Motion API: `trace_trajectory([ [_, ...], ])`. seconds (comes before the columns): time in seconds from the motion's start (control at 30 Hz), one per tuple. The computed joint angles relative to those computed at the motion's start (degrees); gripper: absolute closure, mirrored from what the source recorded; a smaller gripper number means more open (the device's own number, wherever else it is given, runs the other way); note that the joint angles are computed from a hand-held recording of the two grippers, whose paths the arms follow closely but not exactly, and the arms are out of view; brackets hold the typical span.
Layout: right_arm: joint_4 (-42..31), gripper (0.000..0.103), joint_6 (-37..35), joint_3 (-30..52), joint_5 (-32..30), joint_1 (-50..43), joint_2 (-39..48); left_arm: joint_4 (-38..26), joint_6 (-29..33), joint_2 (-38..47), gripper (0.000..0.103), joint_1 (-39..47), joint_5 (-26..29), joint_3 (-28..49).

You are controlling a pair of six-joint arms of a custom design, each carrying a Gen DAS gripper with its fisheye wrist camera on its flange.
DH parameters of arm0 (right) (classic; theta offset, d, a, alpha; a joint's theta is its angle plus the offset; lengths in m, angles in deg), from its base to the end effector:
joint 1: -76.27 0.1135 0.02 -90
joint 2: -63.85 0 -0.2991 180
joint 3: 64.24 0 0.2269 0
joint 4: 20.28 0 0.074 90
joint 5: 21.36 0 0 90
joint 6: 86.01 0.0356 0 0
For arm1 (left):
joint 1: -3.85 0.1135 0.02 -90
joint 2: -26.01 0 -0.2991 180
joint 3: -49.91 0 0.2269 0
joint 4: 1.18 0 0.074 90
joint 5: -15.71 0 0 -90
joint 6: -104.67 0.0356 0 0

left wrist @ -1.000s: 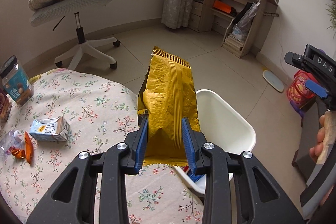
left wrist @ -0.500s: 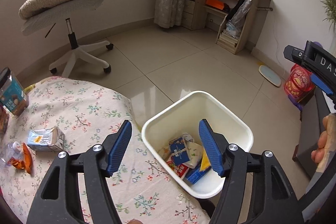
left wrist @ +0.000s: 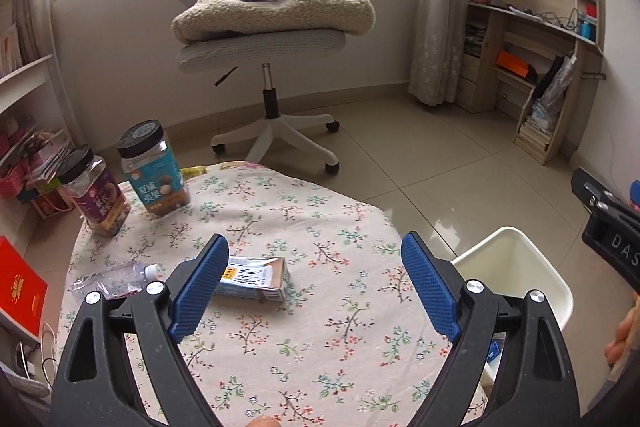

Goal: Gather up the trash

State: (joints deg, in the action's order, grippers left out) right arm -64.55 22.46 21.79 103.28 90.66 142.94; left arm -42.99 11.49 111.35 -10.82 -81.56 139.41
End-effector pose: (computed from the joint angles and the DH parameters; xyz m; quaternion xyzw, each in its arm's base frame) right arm 0.2673 0.0477 0.3720 0.1624 0.8503 -0.1361 0.4817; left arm 0.2996 -0.0738 0.3613 0.0618 0.8939 -0.0121 0.4437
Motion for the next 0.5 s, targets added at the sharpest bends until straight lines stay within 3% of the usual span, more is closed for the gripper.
trace_trajectory([
  [0.33,-5.1,0.007,2.7,7.9,3.8,11.9,9.2,-1.0,1.3,-0.8,0.014,11.8,3.5,-1.3],
  [0.5,-7.7,0.007,4.7,12.5,2.8,15.0,14.2,-2.7,1.6,1.8,0.014,18.0,6.1,0.1],
])
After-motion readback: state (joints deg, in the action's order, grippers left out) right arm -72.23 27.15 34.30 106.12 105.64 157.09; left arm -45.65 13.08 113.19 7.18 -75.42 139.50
